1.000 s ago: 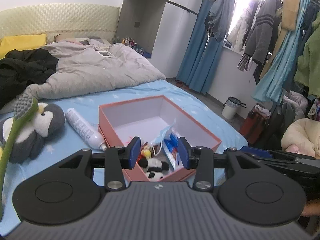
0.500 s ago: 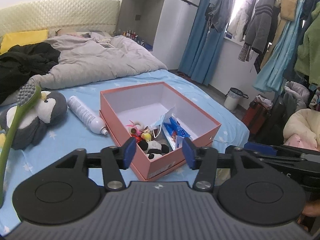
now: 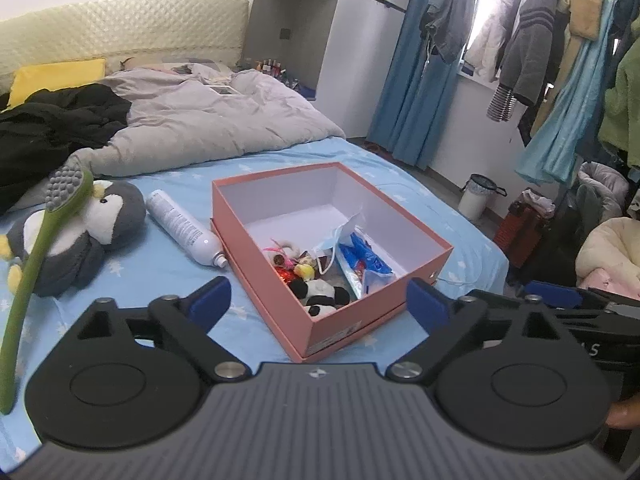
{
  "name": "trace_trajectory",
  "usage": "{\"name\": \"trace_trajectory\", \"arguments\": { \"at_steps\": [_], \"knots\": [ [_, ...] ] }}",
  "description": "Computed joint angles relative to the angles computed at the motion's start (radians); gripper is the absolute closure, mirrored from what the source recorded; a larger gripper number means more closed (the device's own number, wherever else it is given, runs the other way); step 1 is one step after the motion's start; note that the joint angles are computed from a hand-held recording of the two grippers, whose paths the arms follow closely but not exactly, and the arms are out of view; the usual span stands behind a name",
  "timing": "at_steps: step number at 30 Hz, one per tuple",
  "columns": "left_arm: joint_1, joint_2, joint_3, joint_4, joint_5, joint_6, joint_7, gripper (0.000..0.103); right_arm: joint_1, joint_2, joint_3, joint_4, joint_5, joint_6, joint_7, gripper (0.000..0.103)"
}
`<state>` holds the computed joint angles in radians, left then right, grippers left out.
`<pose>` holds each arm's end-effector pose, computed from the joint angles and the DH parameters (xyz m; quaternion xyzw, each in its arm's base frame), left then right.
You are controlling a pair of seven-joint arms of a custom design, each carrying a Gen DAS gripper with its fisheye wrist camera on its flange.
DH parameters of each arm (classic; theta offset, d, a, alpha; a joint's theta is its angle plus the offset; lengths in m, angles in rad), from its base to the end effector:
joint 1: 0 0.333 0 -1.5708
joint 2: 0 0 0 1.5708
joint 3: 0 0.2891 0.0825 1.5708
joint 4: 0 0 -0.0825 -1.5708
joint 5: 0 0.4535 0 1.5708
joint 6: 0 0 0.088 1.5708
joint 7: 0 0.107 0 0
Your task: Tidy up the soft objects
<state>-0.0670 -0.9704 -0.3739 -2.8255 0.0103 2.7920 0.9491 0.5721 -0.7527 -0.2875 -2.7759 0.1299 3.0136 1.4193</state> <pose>0.3793 -0.1673 0.5018 -0.6842 0.5714 -0.3613 0.2735 0.4320 0.1217 0.4768 -0.7055 0.5270 -0.1926 0.4330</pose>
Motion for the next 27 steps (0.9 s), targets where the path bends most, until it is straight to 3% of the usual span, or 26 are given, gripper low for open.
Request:
{"name": "trace_trajectory", "arguments": {
  "at_steps": [14, 27],
  "knots": [
    [0.009, 0.003, 0.001, 0.029, 0.014, -0.084, -0.026, 0.000, 0.003, 0.014, 0.001, 0.009, 0.001, 0.001, 0.008, 0.000],
    [0.012, 0.012, -0.006, 0.044, 0.042, -0.104, -0.048, 0.000, -0.001, 0.017, 0.004, 0.010, -0.002, 0.007, 0.001, 0.000]
  ]
}}
